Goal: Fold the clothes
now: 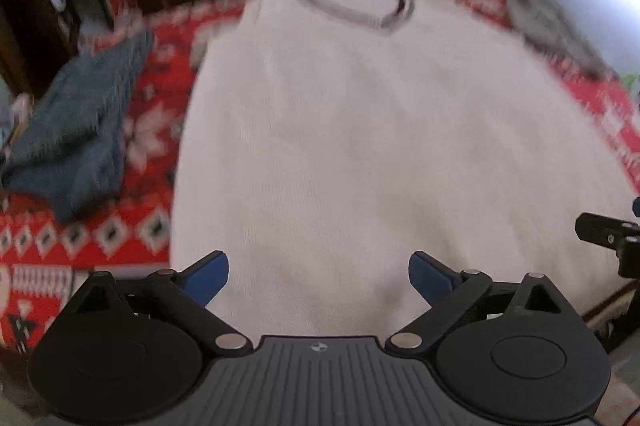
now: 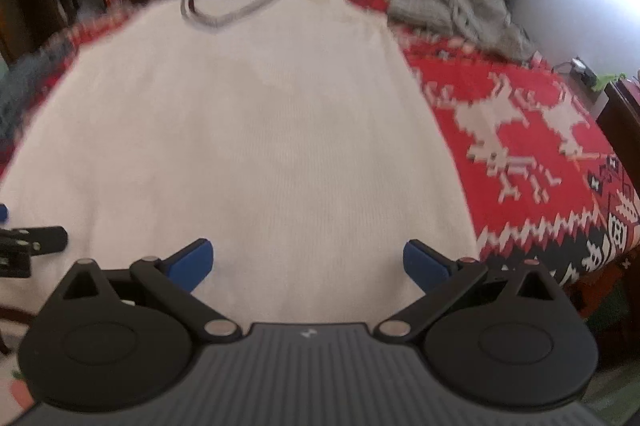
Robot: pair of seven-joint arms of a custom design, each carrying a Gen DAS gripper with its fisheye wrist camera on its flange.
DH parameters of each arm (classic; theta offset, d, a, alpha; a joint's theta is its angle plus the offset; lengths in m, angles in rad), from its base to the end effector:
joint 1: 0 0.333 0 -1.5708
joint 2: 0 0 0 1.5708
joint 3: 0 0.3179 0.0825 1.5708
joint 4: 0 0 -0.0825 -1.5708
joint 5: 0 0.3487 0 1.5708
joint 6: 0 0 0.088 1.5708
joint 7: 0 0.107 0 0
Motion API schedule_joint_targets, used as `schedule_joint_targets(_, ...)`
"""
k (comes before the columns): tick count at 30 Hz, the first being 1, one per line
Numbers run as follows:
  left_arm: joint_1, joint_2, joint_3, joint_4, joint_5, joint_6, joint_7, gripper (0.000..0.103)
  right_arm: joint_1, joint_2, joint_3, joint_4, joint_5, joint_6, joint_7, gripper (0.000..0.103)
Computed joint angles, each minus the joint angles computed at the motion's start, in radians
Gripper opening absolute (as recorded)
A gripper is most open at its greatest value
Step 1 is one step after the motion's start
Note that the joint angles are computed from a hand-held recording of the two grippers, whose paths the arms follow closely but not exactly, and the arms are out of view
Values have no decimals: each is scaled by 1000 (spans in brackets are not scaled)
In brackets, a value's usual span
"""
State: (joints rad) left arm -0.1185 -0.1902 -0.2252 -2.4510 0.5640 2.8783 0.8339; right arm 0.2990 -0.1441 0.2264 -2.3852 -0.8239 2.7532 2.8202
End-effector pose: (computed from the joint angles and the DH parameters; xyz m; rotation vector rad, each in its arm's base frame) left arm 0.4322 -0.1907 0.4557 -1.7205 1.9367 -0.6442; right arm 0.4006 0.2699 0.4443 -1.7906 1.8312 -0.6270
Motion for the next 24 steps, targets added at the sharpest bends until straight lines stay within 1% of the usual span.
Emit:
schedule_joint_targets(2, 21, 7, -2, 20, 36, 42, -23, 98, -24, -14, 8, 9, -104, 19, 59, 102)
schedule_joint_targets(4, 28, 38, 8, 58, 36, 71, -18, 98, -37, 2, -3, 40, -154, 49, 45, 102)
schedule_joint_targets(8, 40, 150, 27, 191, 53, 79, -11, 98, -44, 90, -52, 156, -169, 88, -39, 102)
schedule_joint_targets(11, 32, 248, 54, 307, 61, 65, -1, 98, -32, 191, -104, 273, -156, 123, -105, 102)
schedule_joint_targets(14, 10, 354, 88, 438, 90, 39, 3, 98, -20, 298, -146, 394, -100, 157, -198, 102)
schedule_joint_targets(16, -3, 425, 105, 529, 82, 11, 29, 98, -23, 384, -152, 489, -16, 162, -304, 102)
schedule_joint_targets(18, -16, 492, 120, 620, 66, -25, 57, 98, -46, 478, -134, 594, 93, 165, -427, 102)
schedule_joint_targets(20, -42, 565, 145, 723, 68, -88, 63, 98, -66, 576, -111, 713, 186, 150, -534, 102)
schedule_joint_targets(21, -43, 599, 148, 767, 56, -106, 78, 98, -74, 627, -99, 776, 223, 141, -585, 102)
schedule_joint_targets(22, -41, 631, 145, 808, 37, -117, 98, 98, -79, 676, -87, 841, 259, 122, -636, 100)
schedule_joint_targets(24, -30, 680, 134, 869, -9, -126, 142, 98, -105, 781, -40, 978, 343, 82, -753, 94)
